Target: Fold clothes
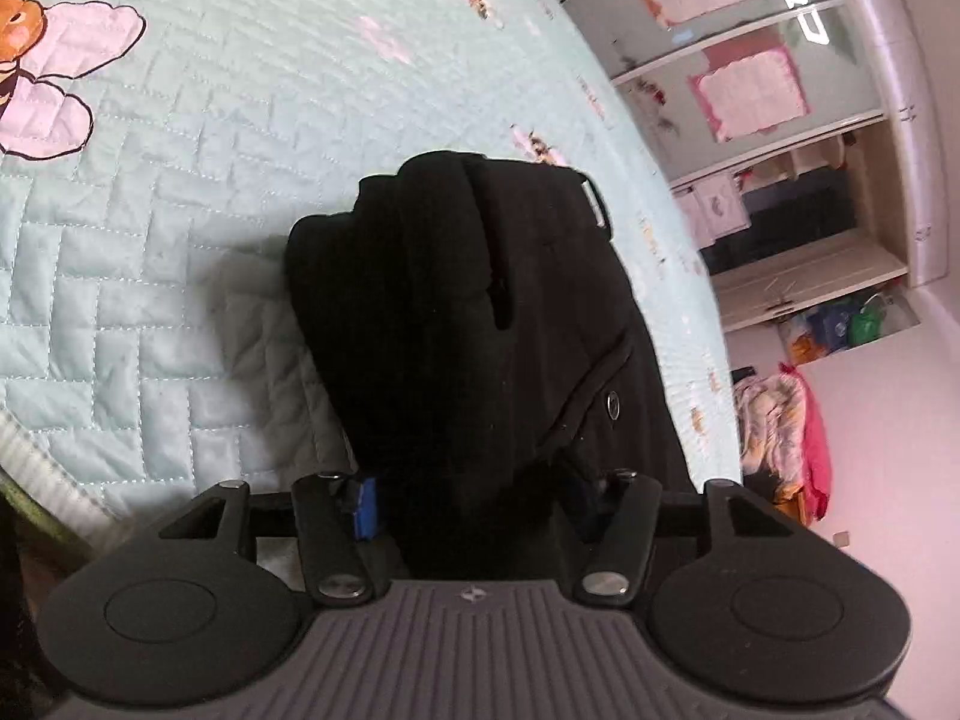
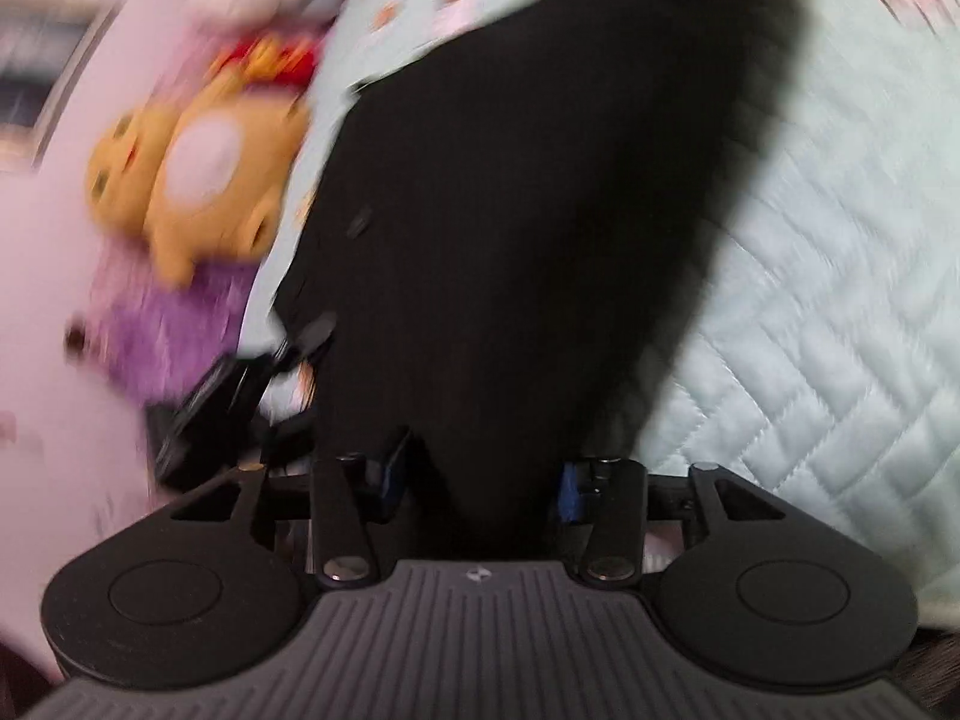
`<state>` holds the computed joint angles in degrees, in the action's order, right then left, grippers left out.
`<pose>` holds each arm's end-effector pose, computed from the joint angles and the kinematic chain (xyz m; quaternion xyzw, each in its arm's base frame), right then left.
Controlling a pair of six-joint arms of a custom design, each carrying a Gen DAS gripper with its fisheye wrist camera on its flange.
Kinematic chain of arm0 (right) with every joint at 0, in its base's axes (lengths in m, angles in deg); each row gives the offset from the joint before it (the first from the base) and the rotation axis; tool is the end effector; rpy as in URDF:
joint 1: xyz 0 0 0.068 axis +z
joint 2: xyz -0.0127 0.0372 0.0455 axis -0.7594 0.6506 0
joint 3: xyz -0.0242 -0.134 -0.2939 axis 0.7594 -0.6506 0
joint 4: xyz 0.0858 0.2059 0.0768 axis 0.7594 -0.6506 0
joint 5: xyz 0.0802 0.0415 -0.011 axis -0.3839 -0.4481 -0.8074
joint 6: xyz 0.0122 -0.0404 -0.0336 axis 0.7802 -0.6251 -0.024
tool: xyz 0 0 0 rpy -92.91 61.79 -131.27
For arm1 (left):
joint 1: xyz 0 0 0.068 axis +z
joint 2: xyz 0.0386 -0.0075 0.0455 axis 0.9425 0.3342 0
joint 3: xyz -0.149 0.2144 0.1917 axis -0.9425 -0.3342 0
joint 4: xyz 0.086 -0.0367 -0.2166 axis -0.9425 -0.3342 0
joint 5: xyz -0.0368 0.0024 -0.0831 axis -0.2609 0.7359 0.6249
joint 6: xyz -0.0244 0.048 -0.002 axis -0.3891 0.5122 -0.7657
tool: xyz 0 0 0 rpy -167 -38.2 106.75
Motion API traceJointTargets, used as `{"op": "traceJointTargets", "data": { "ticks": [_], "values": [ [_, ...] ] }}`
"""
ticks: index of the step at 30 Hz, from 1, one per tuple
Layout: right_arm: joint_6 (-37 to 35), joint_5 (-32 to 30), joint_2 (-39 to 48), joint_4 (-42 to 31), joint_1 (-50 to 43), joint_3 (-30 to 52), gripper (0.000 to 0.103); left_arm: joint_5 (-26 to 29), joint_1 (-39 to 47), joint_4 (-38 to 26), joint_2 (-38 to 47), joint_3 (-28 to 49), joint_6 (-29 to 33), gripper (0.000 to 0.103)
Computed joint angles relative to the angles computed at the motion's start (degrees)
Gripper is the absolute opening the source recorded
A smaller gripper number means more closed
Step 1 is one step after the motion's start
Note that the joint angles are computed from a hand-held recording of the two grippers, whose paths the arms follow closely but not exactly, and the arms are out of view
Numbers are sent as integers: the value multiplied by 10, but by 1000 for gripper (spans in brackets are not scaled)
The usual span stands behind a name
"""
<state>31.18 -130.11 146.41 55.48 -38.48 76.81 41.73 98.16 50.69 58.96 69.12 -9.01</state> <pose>0.1577 0.0549 0.1740 0.0944 0.8803 0.4425 0.1429 0.1824 0.0636 0.1378 -0.1783 0.8642 -0.3994 0.2487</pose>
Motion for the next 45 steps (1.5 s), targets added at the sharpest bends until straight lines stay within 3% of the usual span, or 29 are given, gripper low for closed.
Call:
{"op": "traceJointTargets", "data": {
  "ticks": [2,6,7,10,12,13,15,20,24,26,27,28,30,32,34,37,40,45],
  "values": [
    [-124,10,-62,-204,-12,96,51,4,7,3,-3,-6,-2,70],
    [-265,-11,-31,-296,-62,203,60,35,46,-57,0,3,21,81],
    [-286,-11,-17,-295,-68,227,62,36,53,-85,-2,12,38,81],
    [-393,-13,60,-386,-94,316,62,23,83,-105,3,20,65,85],
    [-410,-68,91,-375,-130,338,64,26,92,-84,18,17,57,85],
    [-406,-90,107,-357,-142,345,70,30,94,-69,27,14,49,86],
    [-407,-55,147,-297,-125,363,78,34,86,-40,24,4,32,95],
    [-483,-81,342,-368,-107,520,82,39,63,11,33,-2,-12,96],
    [-559,-106,507,-553,-90,734,83,40,49,32,42,4,-49,96],
    [-606,-132,588,-670,-78,857,90,28,38,8,29,14,-32,96],
    [-631,-154,626,-729,-71,916,103,22,32,-1,24,20,-27,95],
    [-658,-166,651,-774,-62,964,103,16,27,0,23,23,-28,94],
    [-711,-180,702,-868,-41,1068,103,1,15,28,31,24,-49,83],
    [-728,-197,730,-916,-24,1121,102,-9,13,31,36,28,-31,72],
    [-713,-177,704,-861,-7,1077,81,-13,16,9,33,37,14,62],
    [-653,-165,622,-710,-15,929,60,-9,-2,-16,29,69,35,52],
    [-563,-183,540,-540,-42,779,55,-12,-42,-29,19,119,36,50],
    [-295,-184,374,-128,-119,493,53,3,-139,-82,65,303,55,49]
  ]
}}
